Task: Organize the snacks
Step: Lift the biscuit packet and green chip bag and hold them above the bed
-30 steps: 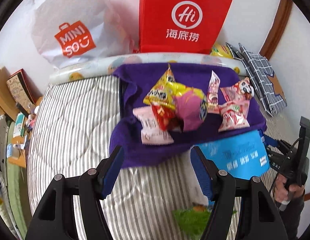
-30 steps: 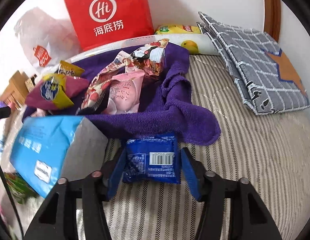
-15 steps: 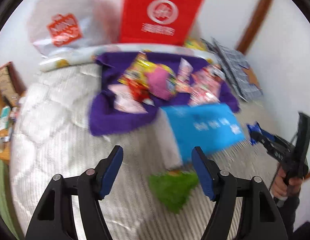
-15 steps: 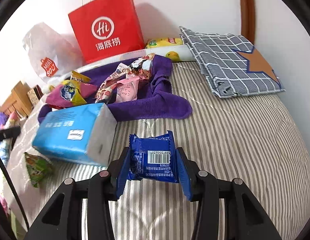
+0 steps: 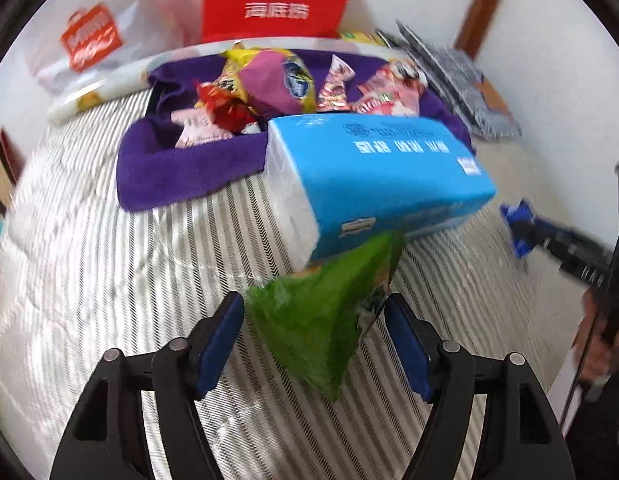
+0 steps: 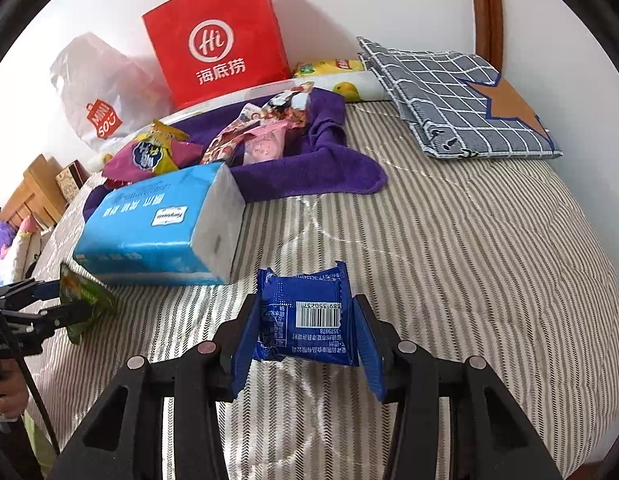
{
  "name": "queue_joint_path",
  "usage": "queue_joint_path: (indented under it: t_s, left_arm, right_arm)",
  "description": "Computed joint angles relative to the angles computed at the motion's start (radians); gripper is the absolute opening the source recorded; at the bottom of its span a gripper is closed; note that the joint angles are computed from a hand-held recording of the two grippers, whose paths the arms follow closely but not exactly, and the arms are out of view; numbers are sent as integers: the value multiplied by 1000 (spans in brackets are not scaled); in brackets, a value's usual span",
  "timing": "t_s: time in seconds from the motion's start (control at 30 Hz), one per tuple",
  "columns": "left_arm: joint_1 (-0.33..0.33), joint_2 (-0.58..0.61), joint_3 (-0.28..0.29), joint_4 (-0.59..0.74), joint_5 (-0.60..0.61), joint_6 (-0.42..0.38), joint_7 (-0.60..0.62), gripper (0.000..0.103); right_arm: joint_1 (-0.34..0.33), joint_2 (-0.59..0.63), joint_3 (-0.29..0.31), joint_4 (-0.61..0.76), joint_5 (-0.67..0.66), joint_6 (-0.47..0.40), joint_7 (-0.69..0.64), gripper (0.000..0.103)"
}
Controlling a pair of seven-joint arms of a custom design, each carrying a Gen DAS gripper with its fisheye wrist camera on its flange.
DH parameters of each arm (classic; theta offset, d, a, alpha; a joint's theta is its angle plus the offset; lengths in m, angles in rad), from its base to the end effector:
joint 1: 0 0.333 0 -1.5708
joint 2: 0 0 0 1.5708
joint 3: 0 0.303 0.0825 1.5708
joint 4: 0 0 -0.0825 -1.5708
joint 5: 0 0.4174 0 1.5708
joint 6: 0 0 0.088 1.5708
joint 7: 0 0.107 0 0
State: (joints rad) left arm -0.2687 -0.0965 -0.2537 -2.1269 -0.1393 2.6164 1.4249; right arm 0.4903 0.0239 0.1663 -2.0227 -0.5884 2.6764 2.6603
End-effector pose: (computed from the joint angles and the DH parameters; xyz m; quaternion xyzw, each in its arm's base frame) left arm 0.5169 -0.2976 0.4888 -0.5745 0.7654 -0.2755 0.0902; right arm 0.4892 0.3977 0.4771 -0.6636 0.6562 -0.1754 0.3135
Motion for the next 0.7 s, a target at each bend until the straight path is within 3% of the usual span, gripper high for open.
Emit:
queue_joint_path:
  t_s: [0.13, 0.23, 0.4, 0.53, 0.7]
  left_arm:
    - [-2, -17, 1, -50, -16, 86, 0, 69]
    - [3, -24, -9, -74, 36, 125, -3, 68]
    - [36, 2, -44, -69, 293, 145, -132, 63]
    - [14, 6, -15, -74, 209, 164, -68, 63]
    - [20, 11, -23, -73, 260, 171, -99, 64]
  right_arm:
    - [9, 36, -4, 38, -57, -26, 23, 45]
    - [17, 61, -17, 67, -125, -55, 81, 45]
    - [17, 89, -36, 84, -162, -48, 141, 45]
    - [5, 92, -42, 71, -109, 0, 122, 45]
    - [6, 93, -44, 68, -99, 15, 119, 47]
